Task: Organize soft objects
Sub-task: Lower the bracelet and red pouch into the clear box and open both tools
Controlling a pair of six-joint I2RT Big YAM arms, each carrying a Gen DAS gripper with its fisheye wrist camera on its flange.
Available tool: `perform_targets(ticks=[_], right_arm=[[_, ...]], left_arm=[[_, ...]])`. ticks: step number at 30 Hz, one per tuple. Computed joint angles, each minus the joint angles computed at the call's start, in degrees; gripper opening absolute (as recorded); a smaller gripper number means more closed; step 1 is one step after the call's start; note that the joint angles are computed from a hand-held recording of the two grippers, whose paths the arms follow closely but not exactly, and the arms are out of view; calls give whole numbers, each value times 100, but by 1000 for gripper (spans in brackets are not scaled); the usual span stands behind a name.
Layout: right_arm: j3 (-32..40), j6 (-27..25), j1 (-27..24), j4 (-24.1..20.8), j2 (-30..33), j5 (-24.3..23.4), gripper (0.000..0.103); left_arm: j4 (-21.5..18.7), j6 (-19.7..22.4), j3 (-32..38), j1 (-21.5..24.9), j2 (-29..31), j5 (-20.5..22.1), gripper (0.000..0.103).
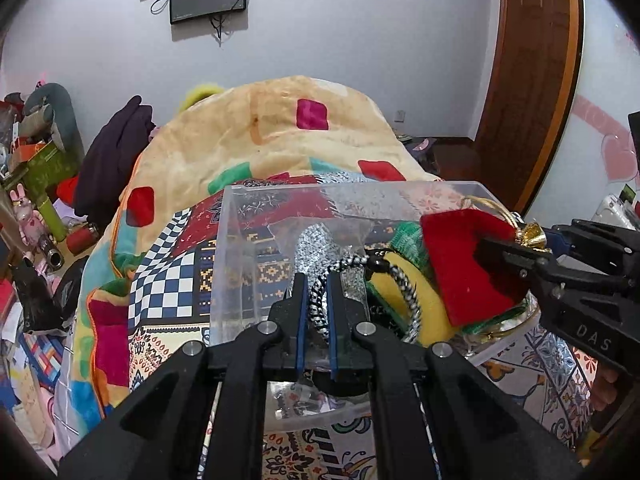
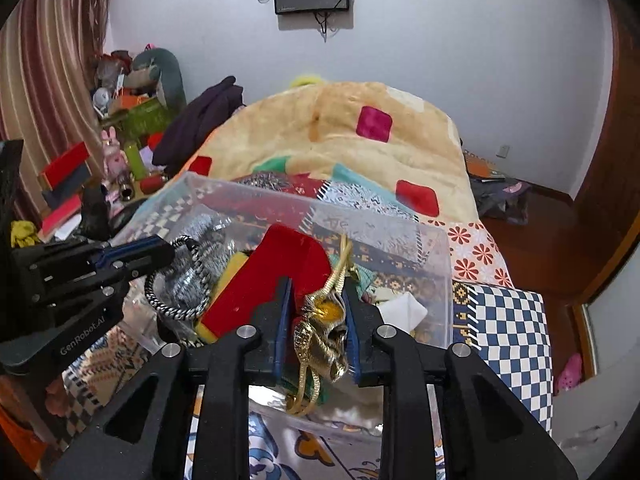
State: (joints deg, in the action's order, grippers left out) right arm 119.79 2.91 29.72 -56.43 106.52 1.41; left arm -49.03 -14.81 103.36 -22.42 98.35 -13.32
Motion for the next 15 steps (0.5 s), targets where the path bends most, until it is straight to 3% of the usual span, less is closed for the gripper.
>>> perform_targets(ticks=[3, 9, 15], right_arm=[[-84, -66, 3, 38, -60, 89, 54], [-107, -155, -29, 12, -179, -18, 59], [-402, -97, -52, 306, -545, -151, 62]], left_arm=[[-5, -37, -36, 16, -49, 102, 17], [162, -114, -263, 24, -331, 181, 41], [471, -120, -539, -39, -788, 166, 44]])
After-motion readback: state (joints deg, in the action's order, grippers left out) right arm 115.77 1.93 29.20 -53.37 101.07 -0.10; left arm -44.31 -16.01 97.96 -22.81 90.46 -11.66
